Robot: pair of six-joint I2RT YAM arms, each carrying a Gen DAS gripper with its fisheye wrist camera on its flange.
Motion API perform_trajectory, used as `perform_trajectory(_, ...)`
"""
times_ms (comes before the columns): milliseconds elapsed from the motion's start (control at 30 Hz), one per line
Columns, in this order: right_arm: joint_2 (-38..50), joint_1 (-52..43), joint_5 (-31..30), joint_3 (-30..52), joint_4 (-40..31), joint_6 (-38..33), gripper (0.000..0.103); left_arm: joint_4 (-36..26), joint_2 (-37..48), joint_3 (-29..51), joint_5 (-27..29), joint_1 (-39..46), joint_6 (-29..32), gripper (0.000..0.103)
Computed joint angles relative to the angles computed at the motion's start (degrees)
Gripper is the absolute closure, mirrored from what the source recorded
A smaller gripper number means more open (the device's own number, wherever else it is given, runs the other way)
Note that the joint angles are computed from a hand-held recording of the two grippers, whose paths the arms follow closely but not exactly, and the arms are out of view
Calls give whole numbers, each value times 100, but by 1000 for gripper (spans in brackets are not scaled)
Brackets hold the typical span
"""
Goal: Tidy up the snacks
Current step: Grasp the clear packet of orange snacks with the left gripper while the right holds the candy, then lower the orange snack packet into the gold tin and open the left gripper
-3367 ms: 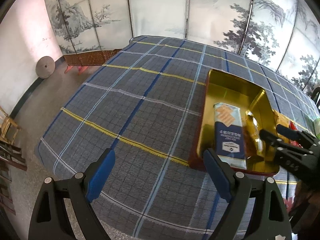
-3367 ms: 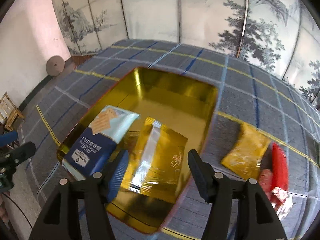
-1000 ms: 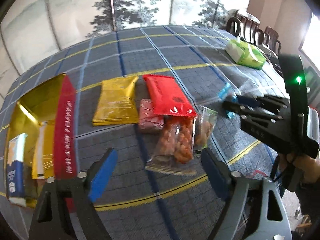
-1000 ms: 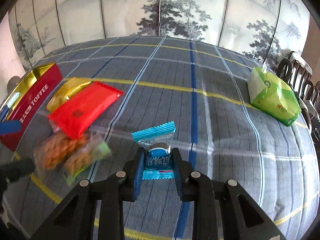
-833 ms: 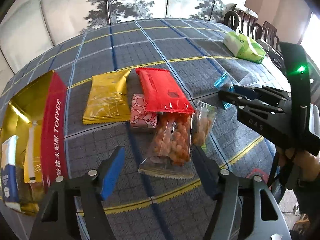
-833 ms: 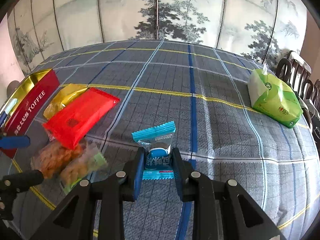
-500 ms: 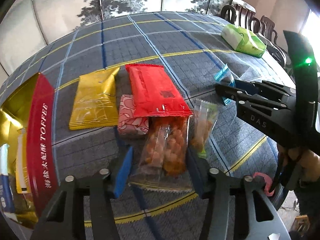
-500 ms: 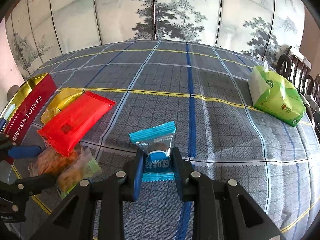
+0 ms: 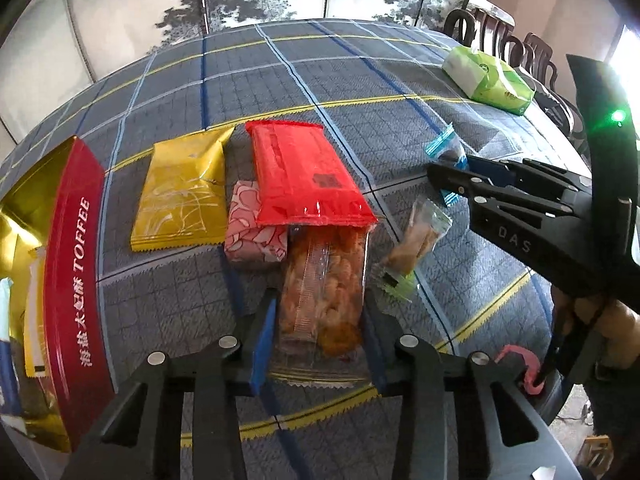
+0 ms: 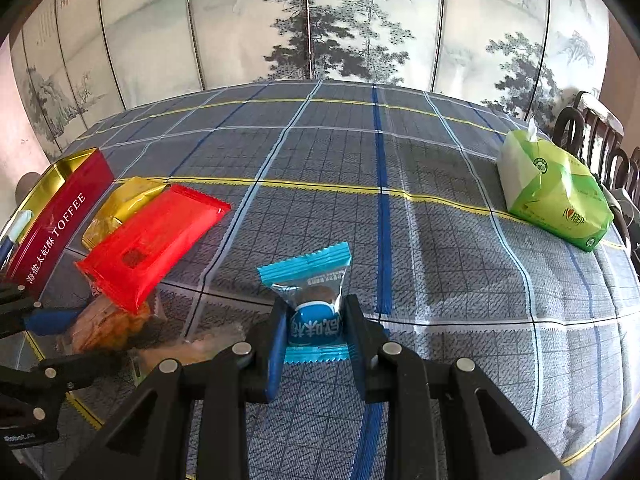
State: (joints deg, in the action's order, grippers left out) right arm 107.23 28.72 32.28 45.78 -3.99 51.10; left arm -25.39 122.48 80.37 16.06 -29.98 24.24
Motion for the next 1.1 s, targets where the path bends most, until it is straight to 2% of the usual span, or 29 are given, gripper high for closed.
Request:
perform_trajectory(733, -1, -3, 14, 20, -50, -15, 76, -369, -1232, -821, 477, 631, 286, 68)
perform_trajectory(900, -15, 4, 37, 32, -114, -19, 76, -217, -1506, -704, 575, 1042, 41, 68)
perform_trajectory(1100, 34, 45, 69, 118, -200, 22, 76, -196, -1081, 6, 304, 1577, -358, 68)
